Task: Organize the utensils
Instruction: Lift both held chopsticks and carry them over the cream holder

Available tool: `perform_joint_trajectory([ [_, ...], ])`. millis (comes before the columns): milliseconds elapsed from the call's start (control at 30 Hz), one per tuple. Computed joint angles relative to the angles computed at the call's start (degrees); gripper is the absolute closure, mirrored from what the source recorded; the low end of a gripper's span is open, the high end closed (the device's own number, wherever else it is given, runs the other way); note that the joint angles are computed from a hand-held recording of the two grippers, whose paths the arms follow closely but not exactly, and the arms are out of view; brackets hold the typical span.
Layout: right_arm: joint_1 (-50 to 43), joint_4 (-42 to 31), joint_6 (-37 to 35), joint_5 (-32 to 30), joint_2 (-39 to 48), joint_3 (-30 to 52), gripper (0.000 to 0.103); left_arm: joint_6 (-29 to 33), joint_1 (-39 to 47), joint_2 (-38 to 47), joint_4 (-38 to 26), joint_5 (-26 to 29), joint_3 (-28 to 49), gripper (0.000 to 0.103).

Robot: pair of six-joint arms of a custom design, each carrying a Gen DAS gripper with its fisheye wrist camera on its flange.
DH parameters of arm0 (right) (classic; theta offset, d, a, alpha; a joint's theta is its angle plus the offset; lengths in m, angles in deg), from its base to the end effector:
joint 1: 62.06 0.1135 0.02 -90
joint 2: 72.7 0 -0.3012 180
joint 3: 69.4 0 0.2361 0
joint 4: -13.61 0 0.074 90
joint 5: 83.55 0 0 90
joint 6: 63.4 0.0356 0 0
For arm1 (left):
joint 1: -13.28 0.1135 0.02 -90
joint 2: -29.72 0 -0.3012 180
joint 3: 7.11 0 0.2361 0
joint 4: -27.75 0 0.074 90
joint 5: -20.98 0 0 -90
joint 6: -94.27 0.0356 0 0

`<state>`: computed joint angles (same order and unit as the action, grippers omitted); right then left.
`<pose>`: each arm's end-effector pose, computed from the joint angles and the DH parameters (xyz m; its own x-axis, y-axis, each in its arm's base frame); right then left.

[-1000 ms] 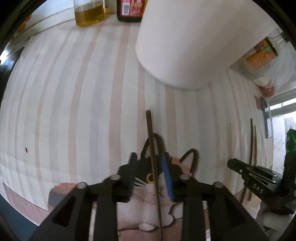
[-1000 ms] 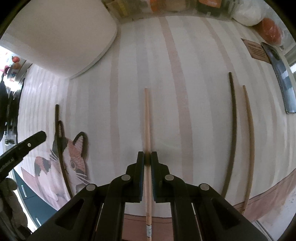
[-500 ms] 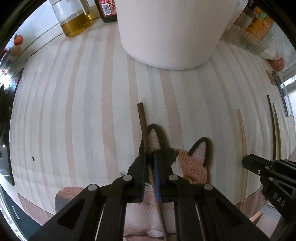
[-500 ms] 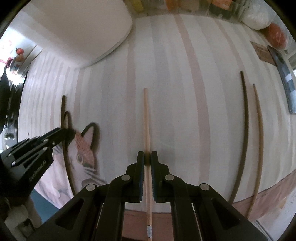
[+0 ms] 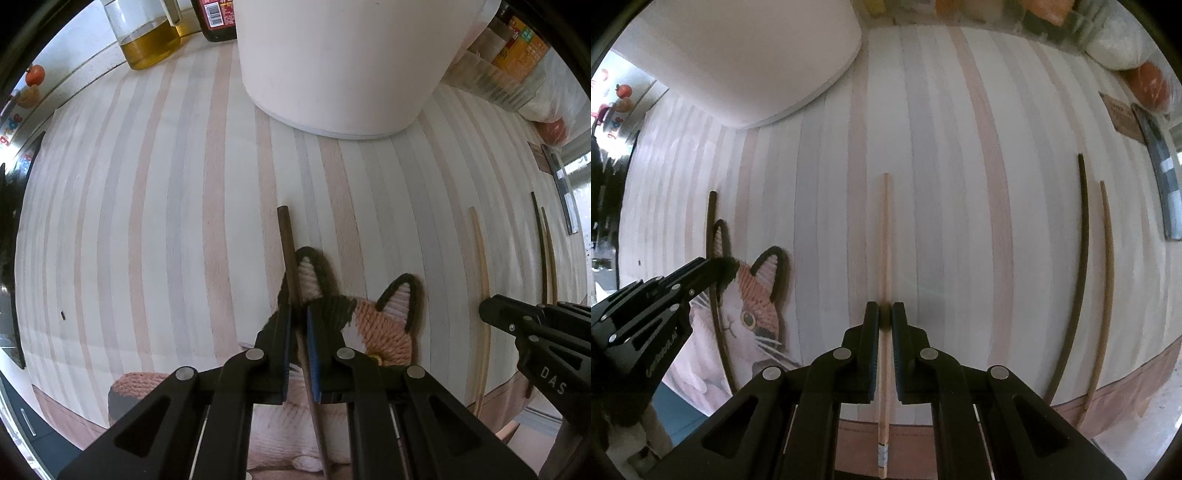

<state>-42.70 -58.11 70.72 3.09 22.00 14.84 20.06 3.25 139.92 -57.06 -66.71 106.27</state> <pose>0.2746 0.0987 0.2623 -0.9066 0.4181 -0.0573 0.4077 0.9029 0.1364 0.3697 -0.0668 0.3009 -0.8885 0.4333 -0.1509 0.4381 0.8989 0.0012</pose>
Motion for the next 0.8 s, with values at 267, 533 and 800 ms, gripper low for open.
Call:
perform_joint_trajectory([
  [267, 4.81, -0.91, 3.56, 2.87, 5.45, 5.68, 0.096, -0.9, -0.74, -0.43, 0.79, -0.07, -1.07, 0.097],
  [533, 7.8, -0.35, 5.21, 4.94, 5.47, 5.39, 0.096, -1.98, -2.64, -1.85, 3.63, -2.29, -3.82, 0.098],
  [800, 7.79, 10.43, 10.73, 3.15, -3.52, -4.37, 0.096, -2.23, -2.85, -5.25, 1.57, 0.71, -1.37, 0.099],
])
